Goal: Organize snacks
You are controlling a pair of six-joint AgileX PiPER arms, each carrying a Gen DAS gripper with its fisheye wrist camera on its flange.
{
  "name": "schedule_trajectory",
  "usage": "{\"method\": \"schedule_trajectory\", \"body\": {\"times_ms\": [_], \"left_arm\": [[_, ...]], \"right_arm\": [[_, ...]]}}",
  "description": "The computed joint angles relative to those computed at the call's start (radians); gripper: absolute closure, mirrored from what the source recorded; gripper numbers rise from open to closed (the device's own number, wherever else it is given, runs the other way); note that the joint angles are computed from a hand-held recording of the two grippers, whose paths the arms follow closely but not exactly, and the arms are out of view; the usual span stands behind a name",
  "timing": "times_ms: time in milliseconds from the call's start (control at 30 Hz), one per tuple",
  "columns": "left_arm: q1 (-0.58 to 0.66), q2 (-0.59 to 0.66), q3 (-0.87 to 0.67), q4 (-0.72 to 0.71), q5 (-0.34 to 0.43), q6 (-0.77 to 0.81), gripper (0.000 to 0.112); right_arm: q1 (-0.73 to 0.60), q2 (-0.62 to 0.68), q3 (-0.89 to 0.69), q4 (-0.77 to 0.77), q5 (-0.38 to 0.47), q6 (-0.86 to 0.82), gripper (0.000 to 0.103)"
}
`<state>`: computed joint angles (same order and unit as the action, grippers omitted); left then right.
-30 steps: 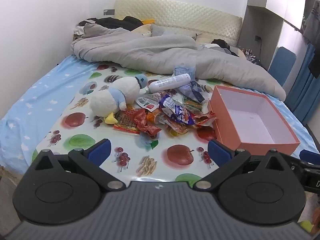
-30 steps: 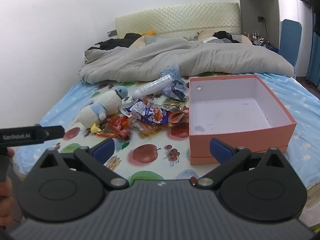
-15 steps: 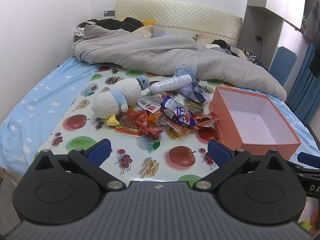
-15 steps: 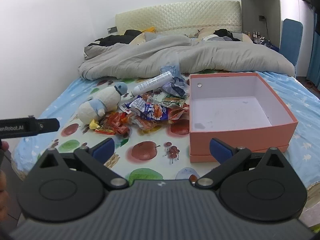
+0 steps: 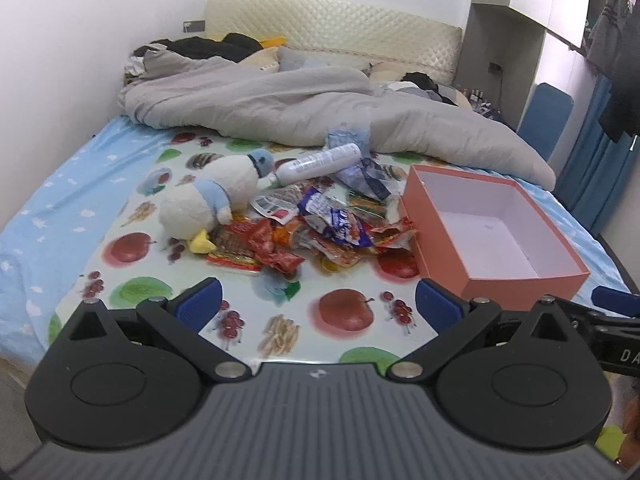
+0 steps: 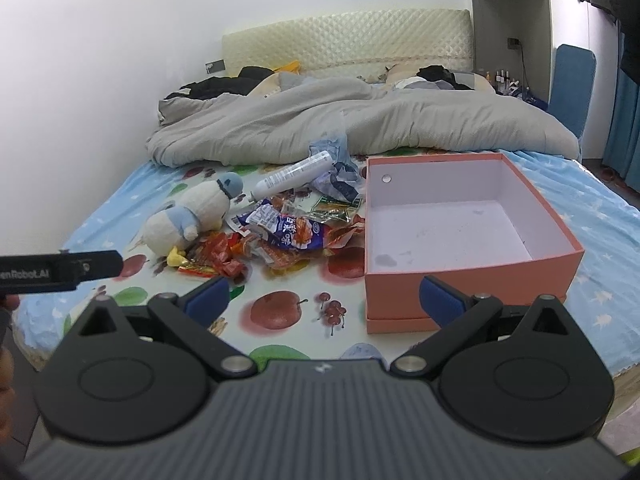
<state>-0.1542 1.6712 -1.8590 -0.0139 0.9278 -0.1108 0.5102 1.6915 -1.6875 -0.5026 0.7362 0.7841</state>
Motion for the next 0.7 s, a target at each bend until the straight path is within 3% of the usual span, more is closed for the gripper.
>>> {"method": "schedule_trajectory", "body": {"times_ms": [700], "left_arm": [[0.016, 0.048, 0.005, -0.044, 0.009, 0.034, 0.009]], "right_arm": [[-0.002, -0.010, 0.041, -0.004, -0.009, 0.028, 0.000]]}}
